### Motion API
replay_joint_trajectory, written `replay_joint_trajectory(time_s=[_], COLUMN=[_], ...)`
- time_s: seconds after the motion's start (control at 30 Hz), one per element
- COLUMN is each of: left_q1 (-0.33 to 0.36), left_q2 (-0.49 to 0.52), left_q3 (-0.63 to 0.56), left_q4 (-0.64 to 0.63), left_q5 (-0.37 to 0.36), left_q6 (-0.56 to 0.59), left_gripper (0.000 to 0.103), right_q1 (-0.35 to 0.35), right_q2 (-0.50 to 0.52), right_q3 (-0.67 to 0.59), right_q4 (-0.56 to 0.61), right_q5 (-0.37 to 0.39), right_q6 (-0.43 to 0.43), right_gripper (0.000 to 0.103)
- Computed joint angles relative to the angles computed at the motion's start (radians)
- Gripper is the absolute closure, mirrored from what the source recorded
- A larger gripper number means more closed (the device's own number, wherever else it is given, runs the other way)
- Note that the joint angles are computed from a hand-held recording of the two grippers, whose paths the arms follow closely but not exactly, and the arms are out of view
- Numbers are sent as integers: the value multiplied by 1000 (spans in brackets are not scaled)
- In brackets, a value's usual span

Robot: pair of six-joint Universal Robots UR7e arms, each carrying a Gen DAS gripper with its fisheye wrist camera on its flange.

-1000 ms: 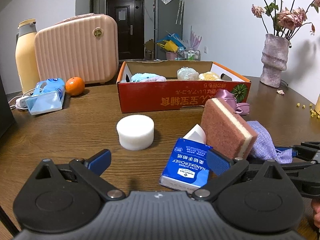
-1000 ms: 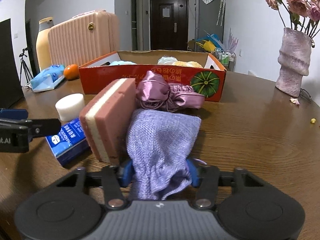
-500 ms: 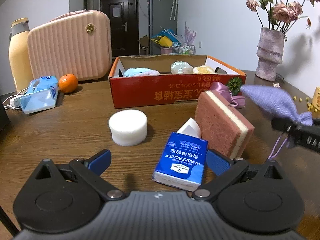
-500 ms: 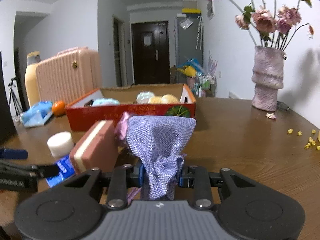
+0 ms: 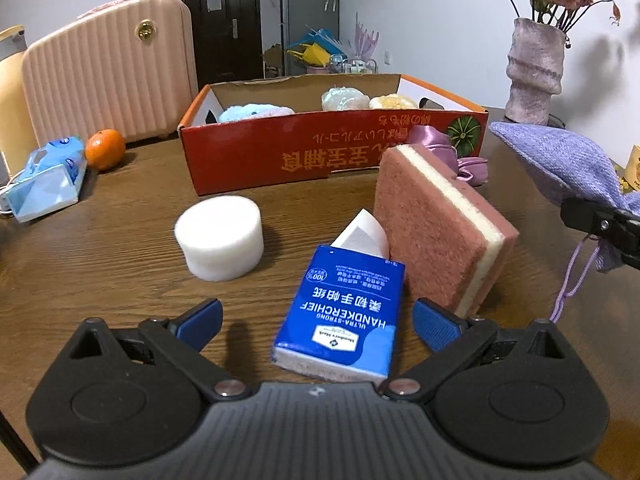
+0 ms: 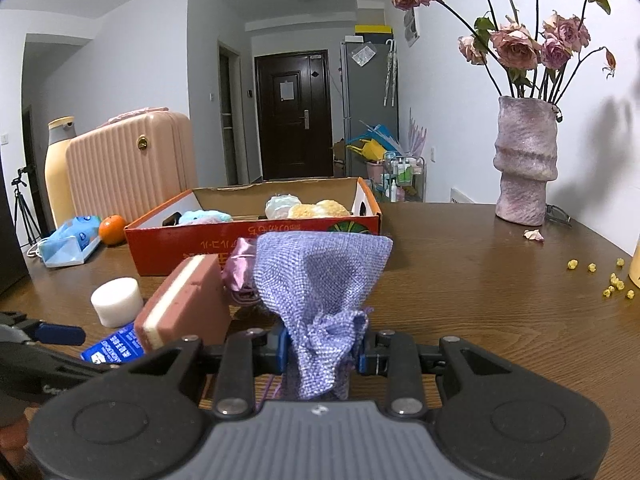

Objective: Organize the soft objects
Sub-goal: 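Close the left tool on the blue handkerchief pack while the right tool holds the pouch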

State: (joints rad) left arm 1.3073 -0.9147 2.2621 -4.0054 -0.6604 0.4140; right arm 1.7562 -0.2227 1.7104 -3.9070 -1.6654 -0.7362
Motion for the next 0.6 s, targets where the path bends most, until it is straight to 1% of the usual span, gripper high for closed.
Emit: replay_joint_trajectory(time_s=[0.1, 0.2, 0.27, 0.37, 0.4, 0.47, 0.5, 0.53, 0.6], left_q1=[10, 17, 20, 23, 22, 23, 23, 23, 20], left_q2=[-5, -13, -20, -28, -28, -31, -32, -34, -30], left_q3=[-12, -13, -10, -6, -4, 1, 2, 5, 5], left_q4=[29, 53, 70, 87, 84, 83, 82, 81, 70], left_q5=[-13, -26, -39, -56, -60, -71, -77, -83, -80], left_q6=[-14, -28, -36, -41, -39, -38, -36, -33, -22], left_gripper=[0, 7, 16, 26, 28, 37, 39, 45, 48], right_q1=[1, 2, 3, 3, 3, 3, 2, 3, 2], right_q2=[2, 4, 4, 6, 6, 6, 7, 7, 7], right_q3=[-3, -5, -6, -8, -8, -8, -9, -10, -11], right_q4=[3, 5, 8, 11, 12, 13, 16, 18, 20], right_q5=[-4, -7, -10, -10, -10, -10, -10, -11, -11], right_q6=[0, -1, -1, -4, -4, -5, -6, -6, -8], right_gripper=[74, 74, 74, 74, 74, 74, 74, 74, 74])
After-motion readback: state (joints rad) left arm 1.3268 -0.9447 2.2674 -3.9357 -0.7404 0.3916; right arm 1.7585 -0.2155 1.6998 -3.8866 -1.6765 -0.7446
